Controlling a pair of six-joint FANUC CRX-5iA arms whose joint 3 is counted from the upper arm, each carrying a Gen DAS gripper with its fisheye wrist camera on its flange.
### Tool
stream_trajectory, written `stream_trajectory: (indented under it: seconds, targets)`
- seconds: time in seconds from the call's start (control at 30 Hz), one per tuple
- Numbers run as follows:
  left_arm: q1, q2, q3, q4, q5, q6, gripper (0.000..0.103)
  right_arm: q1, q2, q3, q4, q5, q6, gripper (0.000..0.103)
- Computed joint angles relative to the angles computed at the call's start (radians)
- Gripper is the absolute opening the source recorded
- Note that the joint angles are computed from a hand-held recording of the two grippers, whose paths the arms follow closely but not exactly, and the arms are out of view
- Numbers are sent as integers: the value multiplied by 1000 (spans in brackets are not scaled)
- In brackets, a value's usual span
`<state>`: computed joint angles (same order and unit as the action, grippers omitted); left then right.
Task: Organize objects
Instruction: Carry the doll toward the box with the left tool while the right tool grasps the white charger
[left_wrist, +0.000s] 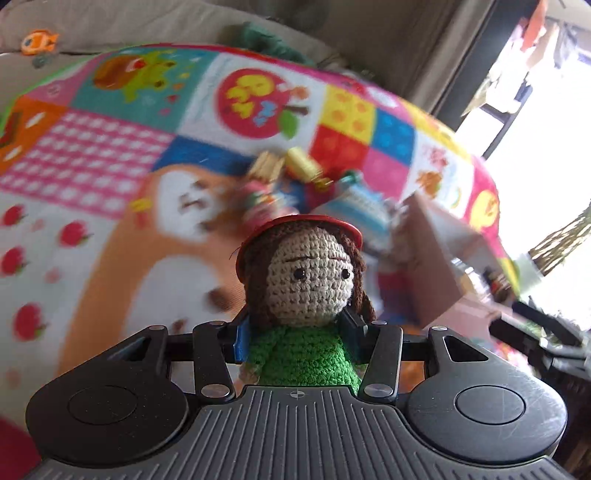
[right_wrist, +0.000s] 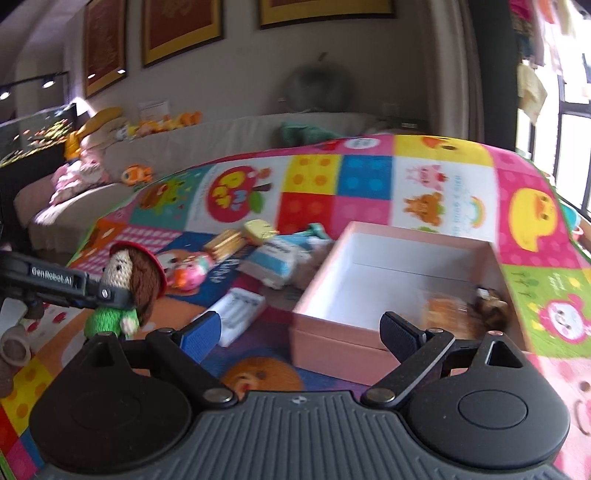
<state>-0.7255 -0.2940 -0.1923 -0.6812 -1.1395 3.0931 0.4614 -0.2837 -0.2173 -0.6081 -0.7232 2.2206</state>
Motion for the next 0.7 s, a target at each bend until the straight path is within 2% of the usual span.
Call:
stream_trajectory:
  seconds: [0.07,0.13,0.2,0.33,0.4,0.47,0.5,0.57,0.7]
  targets:
    - [-23,-8,-13,-19,-39,33,52,49,19,13,11,-14,-4,88]
    - [-38,-16,-25,-35,-63,54,52,95,58,42,20,-48,-23,74]
    - [-32,-30,-43,-28,-53,60,52,176,95,49,100,-27,-118,73]
    - [-30,-48,-67,-13,-32,57,52,319,173,24,342,98,-394,73]
    - [-36,-48,-68,-14,-34,58,53,366,207,-1,485,150,-533,73]
    - [-40,-44,-67,-12,-33,55,53,384,239,1,551,150,-601,72]
    - [-40,-43,-68,-9,-30,51,53,384,248,6,555,139,-604,61]
    - [-45,-40,-67,-8,-28,42,53,376,238,6,526,119,-556,50]
    - [-47,-27,-54,8,-25,5,53,318,179,13,389,1,-378,47]
